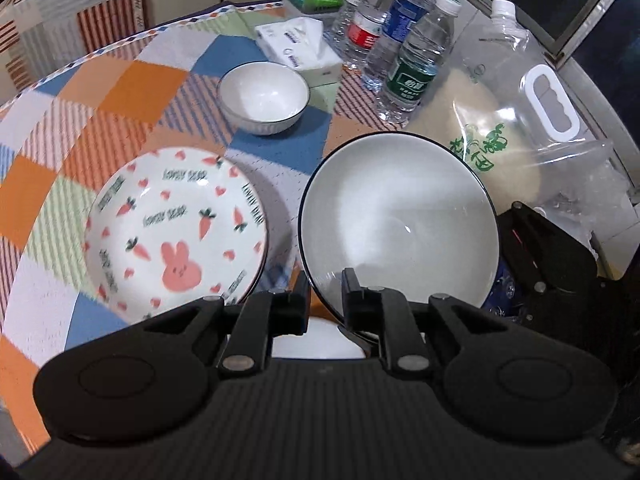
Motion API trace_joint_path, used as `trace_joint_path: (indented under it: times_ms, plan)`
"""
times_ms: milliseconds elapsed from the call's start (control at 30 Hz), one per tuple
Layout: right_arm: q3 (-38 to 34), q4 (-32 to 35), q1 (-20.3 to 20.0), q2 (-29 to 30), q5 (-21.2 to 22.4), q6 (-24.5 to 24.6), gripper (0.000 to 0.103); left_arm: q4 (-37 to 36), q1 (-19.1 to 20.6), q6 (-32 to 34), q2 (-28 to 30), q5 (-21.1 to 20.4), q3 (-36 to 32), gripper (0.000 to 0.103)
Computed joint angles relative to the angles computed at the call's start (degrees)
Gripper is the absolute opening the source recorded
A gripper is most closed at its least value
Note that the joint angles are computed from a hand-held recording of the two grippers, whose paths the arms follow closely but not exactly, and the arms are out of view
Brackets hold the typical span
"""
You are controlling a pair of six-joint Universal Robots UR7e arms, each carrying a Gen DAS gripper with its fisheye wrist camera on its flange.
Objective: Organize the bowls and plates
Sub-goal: 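Lift the second bowl with both tools and lower it into the first bowl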
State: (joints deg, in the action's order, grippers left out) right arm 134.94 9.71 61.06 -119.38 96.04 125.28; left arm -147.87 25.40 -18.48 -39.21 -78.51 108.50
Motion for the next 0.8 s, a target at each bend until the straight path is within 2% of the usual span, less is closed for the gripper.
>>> trace_joint_path:
  times_ms: [133,267,467,567,633,800]
  plan:
    - [0.02,3.14,1.85,1.28,0.63,2.08,0.095,0.74,0.58,-1.87,-2.92,-0.28,3.63,0.014]
    - [2.36,2.35,3.14,1.89,1.10,1.71,0.096,1.59,1.76,-3.90,-4.78,-1.63,6.21,0.014]
    - [2.71,8.16,-0.28,3.16,-2.76,-1.34,0.095,3.47,2.90,-5.56,-5.47,-2.69,8.43,0.014]
    - [3.40,9.65,-2.89,3.19,-4.62,-2.67,0.095,2.70,1.80,-7.03,-5.07,-1.83,10.09,0.014]
    - [3.17,9.75,-3.03,4.55,-3.88,-1.82,0.095,2.33,1.07,-7.74,-4.65,-0.83,10.98,0.014]
    - [2.82,7.94,1.61,8.75,2.92,2.07,0.095,3.78,1.72,-8.09,-3.51,-1.14,10.61,0.014]
